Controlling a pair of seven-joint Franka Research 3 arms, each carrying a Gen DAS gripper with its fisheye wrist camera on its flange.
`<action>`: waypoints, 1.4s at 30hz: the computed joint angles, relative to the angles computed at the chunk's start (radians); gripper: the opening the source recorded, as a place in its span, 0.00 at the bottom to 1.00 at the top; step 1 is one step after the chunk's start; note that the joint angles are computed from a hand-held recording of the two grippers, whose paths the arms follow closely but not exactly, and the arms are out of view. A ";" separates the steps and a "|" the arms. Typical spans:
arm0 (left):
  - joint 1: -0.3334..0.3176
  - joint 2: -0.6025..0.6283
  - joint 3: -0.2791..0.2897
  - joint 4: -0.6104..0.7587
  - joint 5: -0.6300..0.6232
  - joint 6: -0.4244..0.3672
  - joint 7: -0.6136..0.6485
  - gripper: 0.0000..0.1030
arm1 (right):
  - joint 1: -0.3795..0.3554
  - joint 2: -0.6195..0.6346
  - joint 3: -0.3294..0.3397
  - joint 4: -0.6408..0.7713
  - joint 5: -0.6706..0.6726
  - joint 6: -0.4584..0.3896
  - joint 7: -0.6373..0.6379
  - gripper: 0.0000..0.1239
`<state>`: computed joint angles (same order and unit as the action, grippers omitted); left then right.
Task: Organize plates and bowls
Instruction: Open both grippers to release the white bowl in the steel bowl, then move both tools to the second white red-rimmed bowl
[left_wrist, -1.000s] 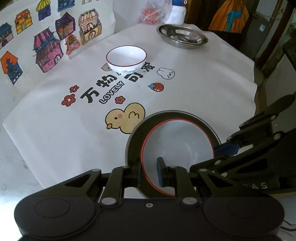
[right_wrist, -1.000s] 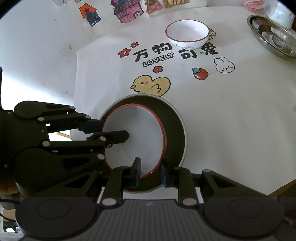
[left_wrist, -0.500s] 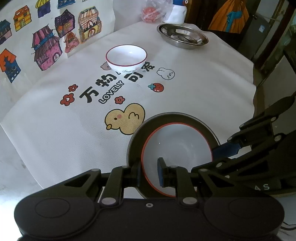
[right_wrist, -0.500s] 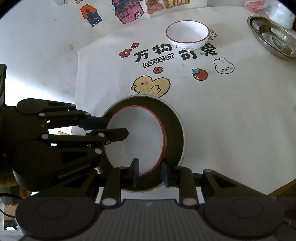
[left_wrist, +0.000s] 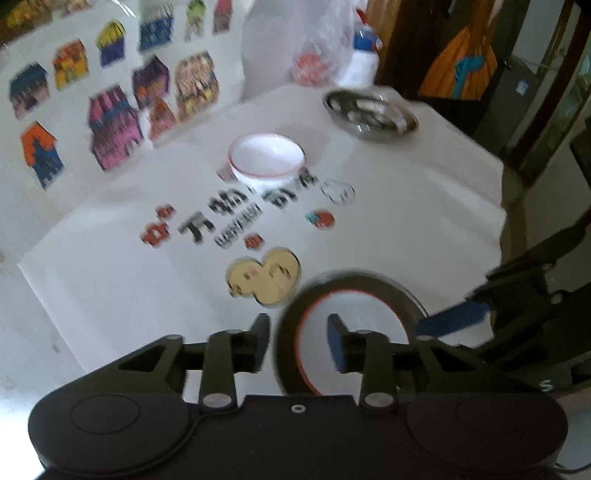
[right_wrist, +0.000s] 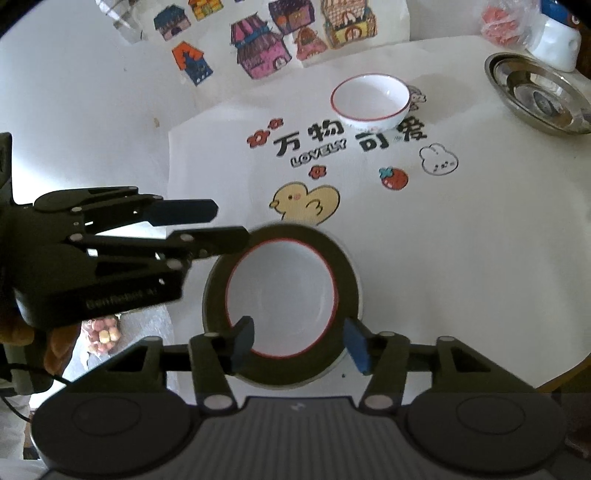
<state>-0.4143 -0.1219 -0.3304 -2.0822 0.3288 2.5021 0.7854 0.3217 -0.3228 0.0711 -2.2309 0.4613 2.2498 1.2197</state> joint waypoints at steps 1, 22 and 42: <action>0.004 -0.004 0.000 -0.002 0.010 0.006 -0.012 0.40 | 0.000 0.002 -0.004 0.002 0.007 0.002 -0.005 0.51; 0.083 0.090 0.017 0.081 0.453 0.034 -0.446 0.98 | -0.005 0.148 -0.007 0.035 0.041 0.439 -0.083 0.79; 0.021 0.331 0.127 0.293 0.609 0.003 -0.563 0.99 | -0.047 0.405 0.010 0.208 0.174 0.608 -0.178 0.83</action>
<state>-0.3932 0.2092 -0.2038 -1.7889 0.9376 2.5053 0.2224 0.2751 0.0823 0.0811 -2.0233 0.6355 2.8582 1.0417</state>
